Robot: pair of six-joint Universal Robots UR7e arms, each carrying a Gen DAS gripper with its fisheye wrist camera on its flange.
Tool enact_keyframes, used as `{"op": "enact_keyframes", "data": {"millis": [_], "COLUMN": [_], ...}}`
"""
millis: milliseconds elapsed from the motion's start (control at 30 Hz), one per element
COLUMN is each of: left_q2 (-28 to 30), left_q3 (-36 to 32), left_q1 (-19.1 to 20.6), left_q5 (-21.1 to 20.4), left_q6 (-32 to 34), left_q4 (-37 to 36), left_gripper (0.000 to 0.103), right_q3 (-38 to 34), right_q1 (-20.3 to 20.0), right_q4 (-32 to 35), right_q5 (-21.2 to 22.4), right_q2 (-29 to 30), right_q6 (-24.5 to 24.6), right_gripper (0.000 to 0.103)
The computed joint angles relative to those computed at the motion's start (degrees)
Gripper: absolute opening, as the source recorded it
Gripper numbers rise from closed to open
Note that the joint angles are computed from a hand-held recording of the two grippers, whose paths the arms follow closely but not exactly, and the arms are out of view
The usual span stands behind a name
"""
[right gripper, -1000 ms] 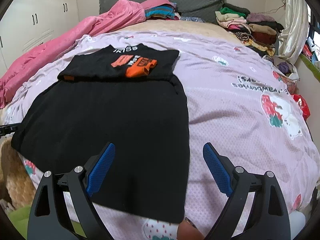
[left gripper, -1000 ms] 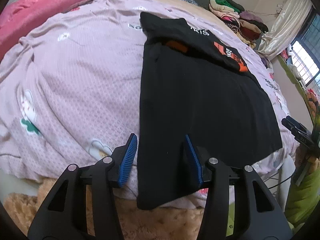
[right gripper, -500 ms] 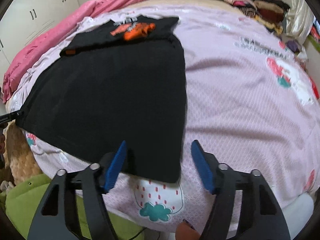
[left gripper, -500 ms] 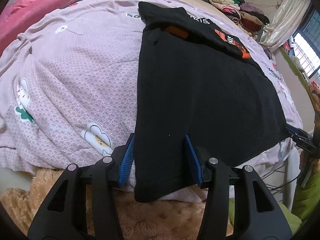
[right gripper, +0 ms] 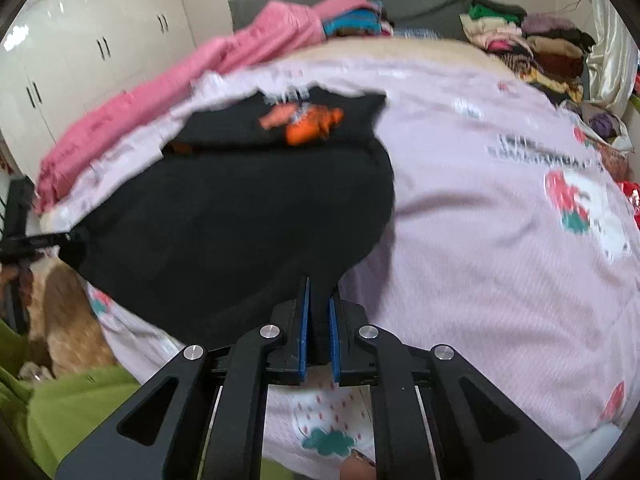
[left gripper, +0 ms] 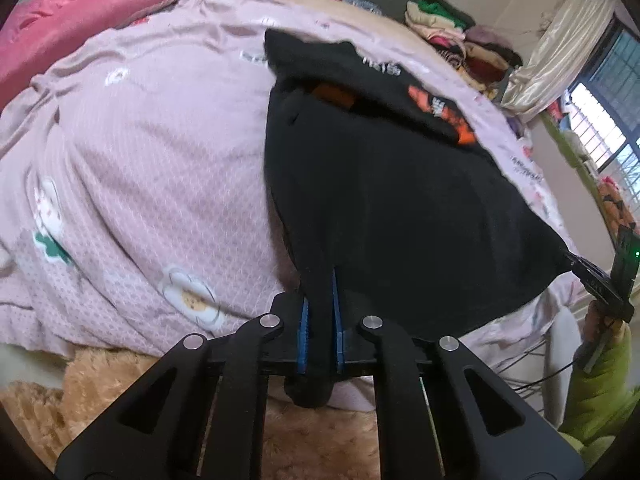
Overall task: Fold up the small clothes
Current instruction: 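Lift the hem with both grippers and fold it over onto the collar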
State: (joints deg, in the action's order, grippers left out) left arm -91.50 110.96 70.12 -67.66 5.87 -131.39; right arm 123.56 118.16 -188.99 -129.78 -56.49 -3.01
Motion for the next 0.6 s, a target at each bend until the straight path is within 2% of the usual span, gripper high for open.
{"op": "enact_keyframes", "data": {"millis": [167, 333, 600], "left_q2": [0.1, 1.9, 6.9], "left_q3": [-2.3, -5.3, -11.9], "left_q1": [0.1, -0.4, -0.7], "left_q5": [-3.0, -4.2, -5.6], "left_q6": [-0.3, -0.6, -0.7], "left_q4": [-1.1, -4.4, -7.3], "left_gripper": [0.003, 0.003, 0.002], "right_q3": [-1.6, -4.2, -11.6], "right_q1": [-0.3, -0.7, -1.4], "right_q4": [-5.4, -9.5, -11.6], "right_q5": [3.3, 5.7, 6.2], "right_q2": [-0.5, -0.3, 1.7], "right_q6": [-2.1, -4.3, -8.1], "right_gripper": [0.008, 0.008, 0.008]}}
